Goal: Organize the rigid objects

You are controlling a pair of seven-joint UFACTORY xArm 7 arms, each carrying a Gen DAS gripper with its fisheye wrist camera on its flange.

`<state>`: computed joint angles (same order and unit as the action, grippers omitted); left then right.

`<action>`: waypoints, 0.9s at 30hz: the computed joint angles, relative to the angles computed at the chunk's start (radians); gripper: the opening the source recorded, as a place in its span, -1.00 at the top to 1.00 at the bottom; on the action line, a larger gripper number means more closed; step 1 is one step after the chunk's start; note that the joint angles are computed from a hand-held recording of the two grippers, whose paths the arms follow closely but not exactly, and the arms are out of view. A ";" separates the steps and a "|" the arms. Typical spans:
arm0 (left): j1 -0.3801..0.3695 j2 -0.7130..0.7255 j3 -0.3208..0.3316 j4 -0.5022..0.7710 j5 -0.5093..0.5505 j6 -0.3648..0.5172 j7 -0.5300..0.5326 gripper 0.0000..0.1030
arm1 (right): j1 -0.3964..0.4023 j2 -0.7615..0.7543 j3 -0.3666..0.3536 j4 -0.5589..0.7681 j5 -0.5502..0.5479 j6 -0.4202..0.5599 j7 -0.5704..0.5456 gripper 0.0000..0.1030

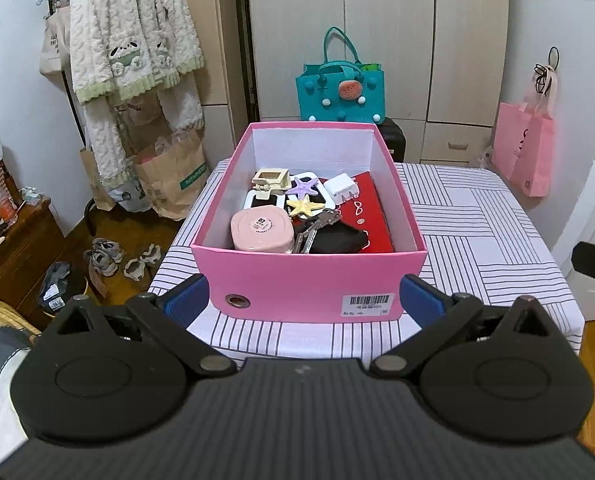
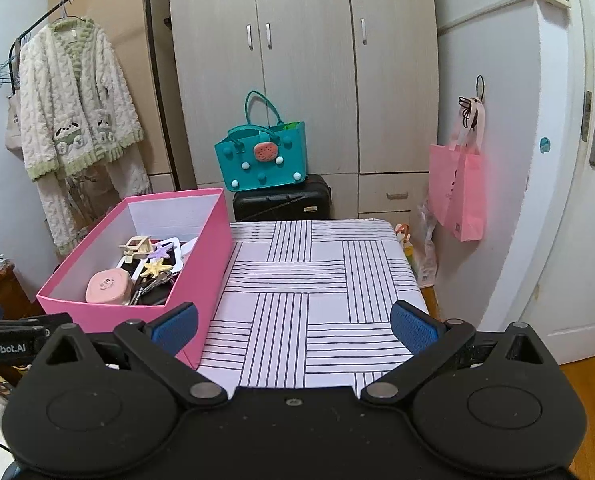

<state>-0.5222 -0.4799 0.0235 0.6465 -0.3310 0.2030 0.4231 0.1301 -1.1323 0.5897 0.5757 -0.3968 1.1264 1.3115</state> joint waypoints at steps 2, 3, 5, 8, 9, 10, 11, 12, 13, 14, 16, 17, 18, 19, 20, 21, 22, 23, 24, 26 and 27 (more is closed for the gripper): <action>-0.005 -0.001 0.005 -0.001 -0.002 0.000 0.005 -1.00 | 0.001 0.002 -0.001 0.002 0.000 0.002 -0.001 -1.00; -0.007 -0.002 0.005 -0.002 -0.003 -0.002 0.007 -1.00 | 0.004 0.001 -0.001 0.002 0.000 0.003 -0.002 -1.00; -0.008 -0.006 0.007 -0.006 -0.005 -0.007 0.007 -1.00 | 0.004 -0.002 0.002 0.003 -0.002 0.008 -0.001 -1.00; -0.023 -0.016 0.023 -0.012 -0.017 -0.016 0.015 -1.00 | 0.005 -0.003 0.008 0.005 -0.010 0.001 -0.005 -1.00; -0.023 -0.018 0.024 -0.014 -0.018 -0.021 0.014 -1.00 | 0.004 -0.001 0.011 0.007 -0.010 0.001 -0.006 -1.00; -0.025 -0.022 0.027 -0.018 -0.020 -0.030 0.016 -1.00 | 0.003 0.001 0.013 0.009 -0.011 0.002 -0.006 -1.00; -0.027 -0.022 0.029 -0.019 -0.019 -0.034 0.016 -1.00 | 0.003 0.003 0.015 0.010 -0.011 0.001 -0.006 -1.00; -0.030 -0.023 0.033 -0.020 -0.019 -0.036 0.018 -1.00 | 0.003 0.006 0.015 0.010 -0.011 0.000 -0.006 -1.00; -0.034 -0.023 0.037 -0.021 -0.020 -0.038 0.020 -1.00 | 0.004 0.006 0.015 0.009 -0.011 -0.001 -0.006 -1.00; -0.036 -0.024 0.040 -0.022 -0.020 -0.041 0.022 -1.00 | 0.004 0.008 0.016 0.009 -0.011 -0.001 -0.005 -1.00; -0.042 -0.023 0.045 -0.027 -0.022 -0.056 0.024 -1.00 | 0.002 0.012 0.021 0.014 -0.010 0.004 -0.002 -1.00; -0.044 -0.023 0.047 -0.030 -0.021 -0.065 0.025 -1.00 | 0.003 0.013 0.024 0.015 -0.011 0.007 -0.001 -1.00; -0.041 -0.023 0.046 -0.032 -0.017 -0.071 0.022 -1.00 | 0.004 0.013 0.024 0.016 -0.012 0.009 -0.002 -1.00; -0.041 -0.023 0.047 -0.034 -0.013 -0.075 0.021 -1.00 | 0.005 0.014 0.024 0.016 -0.013 0.010 -0.002 -1.00; -0.043 -0.023 0.049 -0.035 -0.011 -0.078 0.020 -1.00 | 0.005 0.014 0.026 0.016 -0.014 0.014 -0.002 -1.00; -0.045 -0.022 0.053 -0.035 -0.009 -0.079 0.020 -1.00 | 0.005 0.014 0.028 0.017 -0.014 0.017 0.000 -1.00; -0.047 -0.023 0.055 -0.036 -0.007 -0.079 0.019 -1.00 | 0.004 0.016 0.030 0.019 -0.015 0.018 0.003 -1.00; -0.051 -0.022 0.059 -0.036 -0.007 -0.081 0.020 -1.00 | 0.003 0.018 0.031 0.020 -0.015 0.019 0.005 -1.00; -0.047 -0.023 0.055 -0.036 -0.003 -0.079 0.016 -1.00 | 0.003 0.019 0.033 0.021 -0.016 0.021 0.008 -1.00; -0.050 -0.023 0.059 -0.037 0.001 -0.078 0.018 -1.00 | 0.005 0.020 0.033 0.020 -0.017 0.023 0.010 -1.00; -0.050 -0.023 0.059 -0.037 0.000 -0.080 0.015 -1.00 | 0.006 0.020 0.033 0.019 -0.017 0.025 0.011 -1.00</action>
